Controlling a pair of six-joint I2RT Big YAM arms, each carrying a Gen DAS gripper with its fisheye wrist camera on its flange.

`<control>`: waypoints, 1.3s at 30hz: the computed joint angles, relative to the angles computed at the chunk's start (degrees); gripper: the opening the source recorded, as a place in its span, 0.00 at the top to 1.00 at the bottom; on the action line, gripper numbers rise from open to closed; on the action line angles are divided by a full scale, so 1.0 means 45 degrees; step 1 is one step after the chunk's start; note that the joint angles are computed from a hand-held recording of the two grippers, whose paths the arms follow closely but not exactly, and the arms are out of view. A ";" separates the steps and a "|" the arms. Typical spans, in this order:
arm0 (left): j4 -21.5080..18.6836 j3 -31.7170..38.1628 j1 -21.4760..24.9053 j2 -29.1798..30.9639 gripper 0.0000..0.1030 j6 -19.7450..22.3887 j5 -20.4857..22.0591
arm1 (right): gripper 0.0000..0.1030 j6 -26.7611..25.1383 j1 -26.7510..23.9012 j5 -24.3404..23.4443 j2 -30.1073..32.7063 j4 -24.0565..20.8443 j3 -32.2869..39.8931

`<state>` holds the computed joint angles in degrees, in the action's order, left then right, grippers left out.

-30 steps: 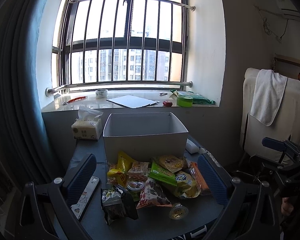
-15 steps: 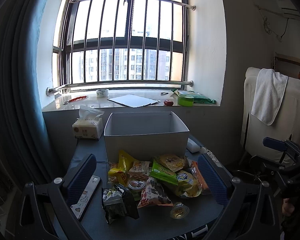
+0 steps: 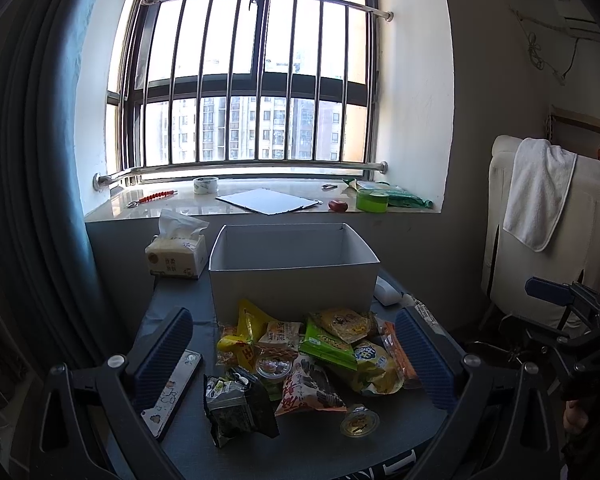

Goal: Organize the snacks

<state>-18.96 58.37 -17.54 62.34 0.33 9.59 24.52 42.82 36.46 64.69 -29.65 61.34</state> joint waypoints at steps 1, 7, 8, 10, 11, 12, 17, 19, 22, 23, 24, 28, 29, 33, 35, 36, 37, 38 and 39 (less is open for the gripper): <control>0.0021 -0.0007 -0.0003 -0.0006 0.00 -0.0011 -0.0026 | 0.00 -0.0012 -0.0001 -0.0002 -0.0010 0.0018 -0.0012; 0.0009 0.0004 -0.0033 0.0018 0.00 0.0030 -0.0084 | 0.00 -0.0010 -0.0039 -0.0092 0.0000 0.0004 -0.0015; 0.0039 -0.0008 -0.0034 0.0010 0.00 0.0011 -0.0084 | 0.00 -0.0016 -0.0048 -0.0104 0.0005 -0.0001 -0.0010; 0.0108 -0.0036 0.0007 -0.0006 0.00 -0.0027 0.0056 | 0.00 -0.0019 -0.0049 -0.0107 0.0005 0.0025 -0.0018; 0.0120 -0.0043 0.0007 -0.0009 0.00 -0.0047 0.0054 | 0.00 0.0003 -0.0046 -0.0097 0.0012 -0.0019 -0.0003; 0.0119 -0.0037 0.0019 -0.0002 0.00 -0.0051 0.0051 | 0.00 -0.0002 -0.0038 -0.0091 0.0010 -0.0004 -0.0012; 0.0128 -0.0049 0.0056 0.0006 0.00 -0.0052 0.0067 | 0.00 -0.0003 -0.0040 -0.0078 0.0041 -0.0069 0.0000; 0.0132 -0.0057 0.0058 0.0004 0.00 -0.0025 0.0031 | 0.00 0.0037 -0.0058 -0.0089 0.0052 -0.0114 0.0013; 0.0155 -0.0088 0.0108 0.0020 0.00 -0.0029 0.0053 | 0.00 0.0056 -0.0117 -0.0182 0.0082 -0.0079 -0.0003; 0.0160 -0.0119 0.0154 0.0003 0.00 -0.0055 0.0130 | 0.00 0.0070 -0.0164 -0.0241 0.0102 -0.0089 -0.0022; 0.0161 -0.0146 0.0204 -0.0012 0.00 -0.0089 0.0253 | 0.00 0.0107 -0.0213 -0.0304 0.0156 -0.0126 -0.0017; 0.0195 -0.0257 0.0300 -0.0022 0.00 -0.0086 0.0291 | 0.00 0.0504 -0.0692 -0.0799 0.0548 -0.0299 -0.0016; 0.0207 -0.0287 0.0335 -0.0015 0.00 -0.0077 0.0328 | 0.00 0.0522 -0.0883 -0.0954 0.0683 -0.0298 -0.0022; 0.0177 -0.0367 0.0526 0.0084 0.00 -0.0101 0.0483 | 0.00 0.0819 -0.2099 -0.1437 0.1476 -0.0693 0.0201; 0.0148 -0.0416 0.0642 0.0124 0.00 -0.0115 0.0507 | 0.00 0.0984 -0.3024 -0.2330 0.1809 -0.0434 0.0168; 0.0138 -0.0433 0.0698 0.0173 0.00 -0.0121 0.0514 | 0.00 0.1187 -0.3514 -0.2825 0.2043 -0.0447 0.0232; 0.0106 -0.0446 0.0748 0.0228 0.00 -0.0129 0.0514 | 0.00 0.1457 -0.3994 -0.3284 0.2362 -0.0599 0.0373; 0.0065 -0.0460 0.0815 0.0279 0.00 -0.0143 0.0547 | 0.00 0.1648 -0.4449 -0.3743 0.2656 -0.0642 0.0468; 0.0025 -0.0456 0.0888 0.0343 0.00 -0.0165 0.0583 | 0.00 0.1855 -0.4818 -0.4040 0.2975 -0.0851 0.0629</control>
